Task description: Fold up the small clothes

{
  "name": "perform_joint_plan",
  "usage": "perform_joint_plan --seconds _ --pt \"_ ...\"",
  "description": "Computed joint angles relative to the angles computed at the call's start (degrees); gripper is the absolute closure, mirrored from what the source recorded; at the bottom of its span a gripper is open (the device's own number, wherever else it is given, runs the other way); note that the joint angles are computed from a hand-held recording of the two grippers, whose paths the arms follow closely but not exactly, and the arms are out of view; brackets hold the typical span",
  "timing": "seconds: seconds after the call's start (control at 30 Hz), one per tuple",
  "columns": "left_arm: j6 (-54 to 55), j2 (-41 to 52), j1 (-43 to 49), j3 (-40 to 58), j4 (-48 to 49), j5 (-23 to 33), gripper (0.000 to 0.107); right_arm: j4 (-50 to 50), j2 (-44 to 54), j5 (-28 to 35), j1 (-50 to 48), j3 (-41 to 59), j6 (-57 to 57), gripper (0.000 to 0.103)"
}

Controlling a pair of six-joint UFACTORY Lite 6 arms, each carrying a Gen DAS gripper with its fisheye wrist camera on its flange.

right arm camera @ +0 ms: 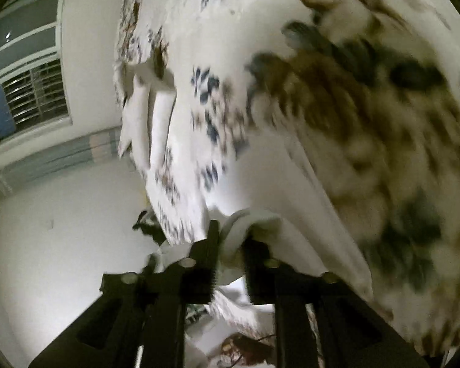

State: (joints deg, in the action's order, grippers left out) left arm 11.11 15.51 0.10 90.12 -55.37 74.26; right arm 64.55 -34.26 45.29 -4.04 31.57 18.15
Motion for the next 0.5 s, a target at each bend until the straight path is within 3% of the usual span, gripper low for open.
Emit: perform_joint_plan --seconds 0.03,0.17,0.2,0.3,0.43,0.47,0.5 --pt "-0.70 2.88 0.33 3.18 -0.49 -0.37 0.045 0.69 3.74 1.71 -3.15 2.36 -3.03 0.064" --pt "0.92 4.36 0.23 6.33 3.45 -0.53 0.044 -6.76 5.52 5.42 -6.34 6.18 -2.65 0.042" --pt "1.74 4.28 -0.03 6.07 5.05 -0.22 0.044 -11.24 4.52 6.52 -6.15 7.06 -0.71 0.042" --pt "3.75 4.78 -1.97 3.55 10.26 -0.21 0.044 -18.02 1.78 7.28 -3.76 4.16 1.12 0.042" --pt "5.84 5.65 -5.75 -0.08 13.70 -3.71 0.046 -19.68 7.08 3.34 -0.30 1.87 -1.35 0.042" --pt "5.97 7.09 -6.90 0.43 13.83 -4.93 0.052 -19.93 8.83 2.29 0.16 2.25 -1.80 0.058" --pt "6.12 8.20 -7.68 0.88 14.03 -5.98 0.085 -20.89 10.64 0.77 0.94 3.05 -1.69 0.076"
